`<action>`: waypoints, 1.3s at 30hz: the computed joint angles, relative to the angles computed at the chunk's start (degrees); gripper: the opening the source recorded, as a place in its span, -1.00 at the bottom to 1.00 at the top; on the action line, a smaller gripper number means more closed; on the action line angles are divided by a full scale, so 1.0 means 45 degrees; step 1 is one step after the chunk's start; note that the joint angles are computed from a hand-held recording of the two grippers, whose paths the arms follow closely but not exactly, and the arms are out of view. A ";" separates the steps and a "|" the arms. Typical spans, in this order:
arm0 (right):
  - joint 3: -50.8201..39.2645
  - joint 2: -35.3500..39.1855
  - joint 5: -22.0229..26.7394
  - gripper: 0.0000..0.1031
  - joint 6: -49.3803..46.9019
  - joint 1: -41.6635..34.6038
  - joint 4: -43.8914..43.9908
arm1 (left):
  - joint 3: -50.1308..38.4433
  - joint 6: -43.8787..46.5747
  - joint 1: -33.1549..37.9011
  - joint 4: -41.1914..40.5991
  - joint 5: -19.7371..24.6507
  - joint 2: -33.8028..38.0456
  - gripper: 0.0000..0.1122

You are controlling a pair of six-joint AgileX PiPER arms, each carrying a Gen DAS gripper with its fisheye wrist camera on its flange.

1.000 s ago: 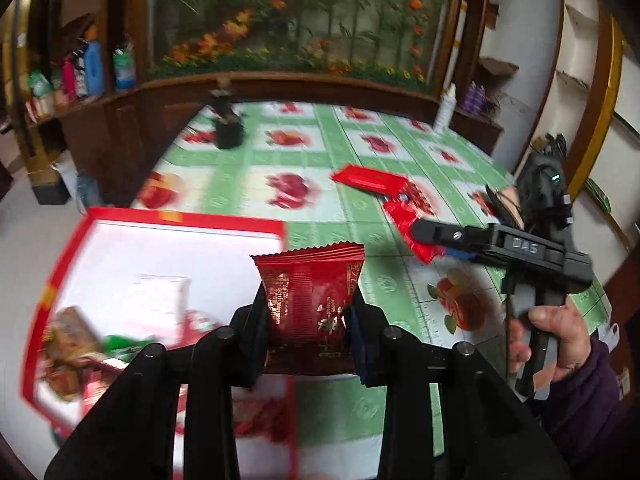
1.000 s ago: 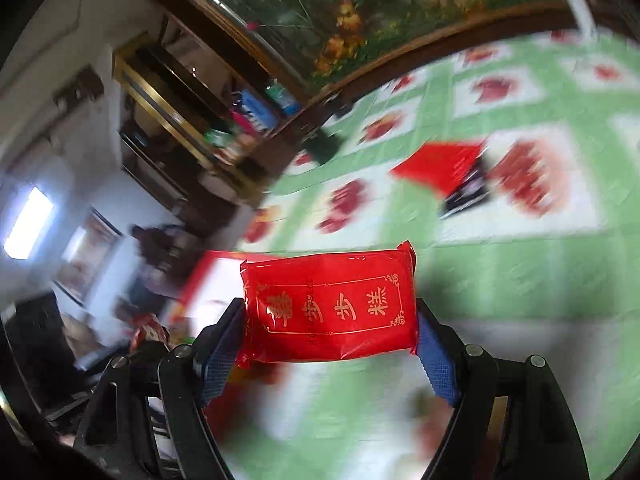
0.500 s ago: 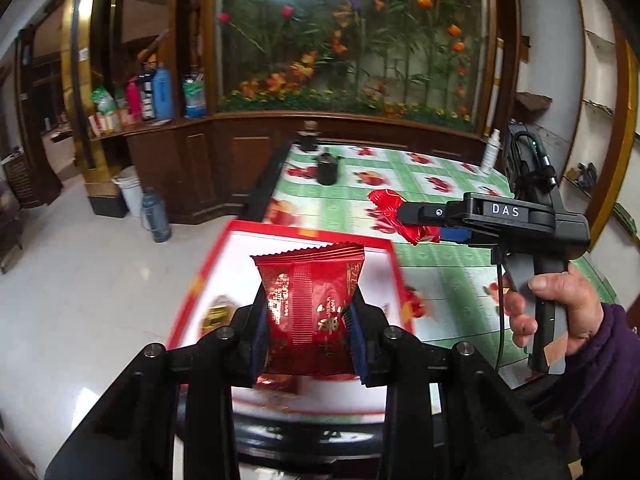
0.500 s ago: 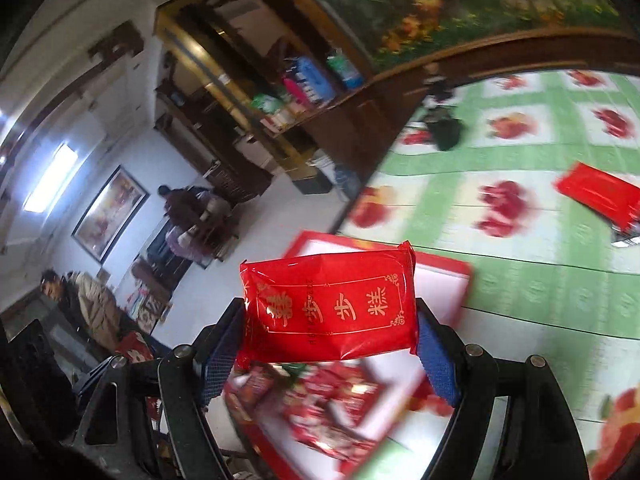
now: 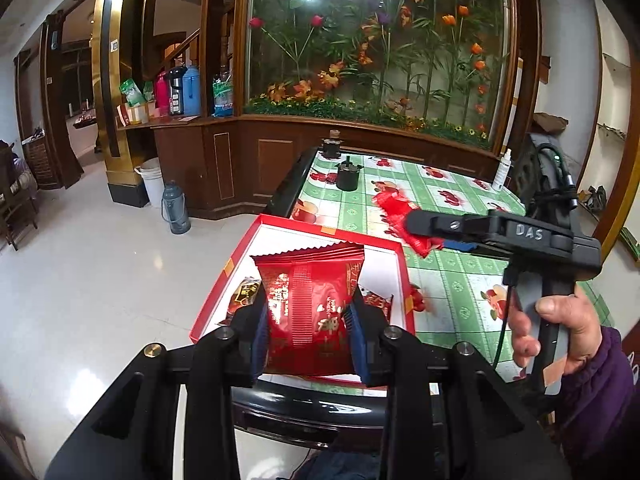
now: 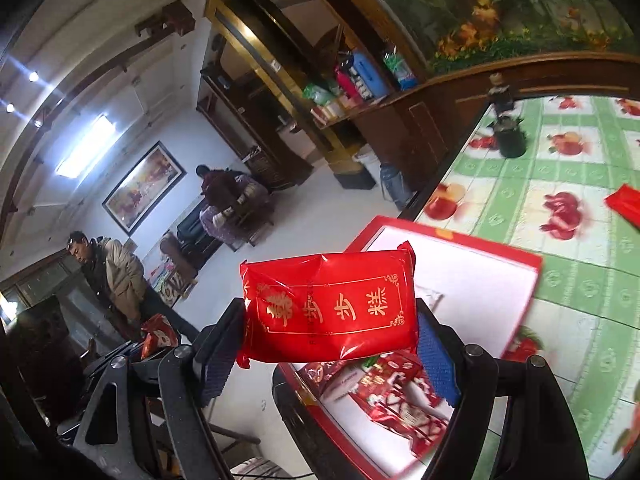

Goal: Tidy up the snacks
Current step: 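Lift the dark red packet toward the white tray while the right gripper carries the large red packet there, then open both grippers over the white tray to drop the two red packets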

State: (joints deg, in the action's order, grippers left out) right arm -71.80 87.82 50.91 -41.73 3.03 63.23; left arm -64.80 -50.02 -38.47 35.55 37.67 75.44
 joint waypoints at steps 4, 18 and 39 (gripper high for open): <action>0.0538 -0.0673 0.0454 0.56 -0.0539 -0.1031 0.0291 | -0.0167 -0.0298 -0.0419 0.0308 0.0322 -0.0022 -0.44; 0.1019 -0.0674 0.0436 0.56 -0.1346 -0.2108 0.0468 | -0.0563 0.1783 0.0777 -0.1725 -0.1202 0.1444 -0.44; -0.0720 0.2616 -0.1299 0.63 -0.1299 -0.0336 -0.0301 | -0.3481 0.3998 0.1963 -0.3607 -0.0287 0.5554 -0.26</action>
